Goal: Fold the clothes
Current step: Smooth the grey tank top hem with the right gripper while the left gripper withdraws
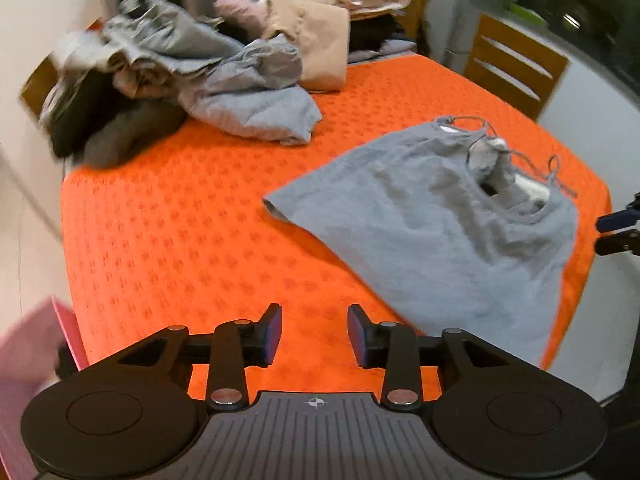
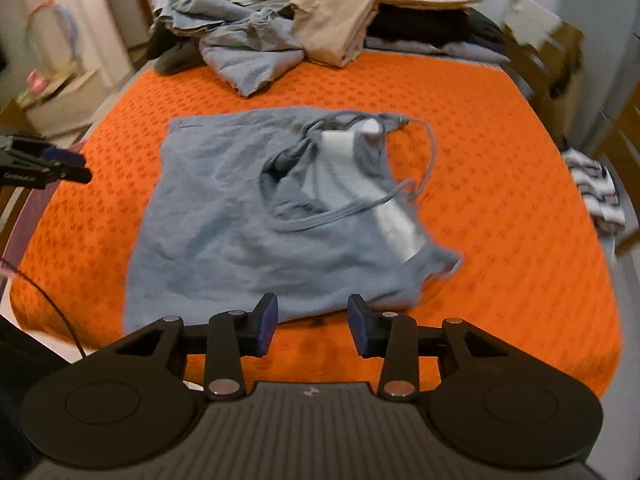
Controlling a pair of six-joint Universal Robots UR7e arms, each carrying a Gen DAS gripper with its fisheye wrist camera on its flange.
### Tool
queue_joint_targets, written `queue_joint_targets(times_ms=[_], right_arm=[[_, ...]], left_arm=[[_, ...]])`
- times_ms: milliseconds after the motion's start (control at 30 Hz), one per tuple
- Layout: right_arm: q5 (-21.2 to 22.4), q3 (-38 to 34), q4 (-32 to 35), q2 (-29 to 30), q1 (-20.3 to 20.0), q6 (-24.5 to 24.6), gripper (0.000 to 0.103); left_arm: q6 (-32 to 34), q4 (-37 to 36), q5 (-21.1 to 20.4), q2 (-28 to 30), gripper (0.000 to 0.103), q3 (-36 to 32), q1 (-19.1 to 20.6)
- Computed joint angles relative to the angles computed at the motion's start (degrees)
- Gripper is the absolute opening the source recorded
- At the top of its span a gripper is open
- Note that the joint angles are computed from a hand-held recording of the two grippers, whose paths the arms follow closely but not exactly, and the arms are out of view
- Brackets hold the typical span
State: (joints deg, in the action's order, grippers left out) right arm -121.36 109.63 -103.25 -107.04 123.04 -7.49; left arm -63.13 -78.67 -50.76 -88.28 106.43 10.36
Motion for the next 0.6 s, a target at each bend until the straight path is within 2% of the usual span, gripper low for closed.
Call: queue_joint_targets(times_ms=[133,300,433,600], right_arm=[[-2.41,3.19,-0.64,-0.22,4.95,10.53,0.045],[-4.42,5.8,-0.36,0.52,10.06,21.24,0.045],[-6.02,7.25,-1.61,1.49,12.39,26.48,0.046],[-7.5,9.13,-3.71,1.83,13.6,30.73,0.048]], left_arm=[[13.52,-3.66,1.49,-1.41,0.045,1.08,3.64],[30.58,-9.89,3.19,-1.18,0.045,2.95,7.34],[41.54,-16.34,3.32,-0.39,0.051,4.65,10.14],[53.4,-24.17,5.68,0.52,0.051,7.64,11.93]])
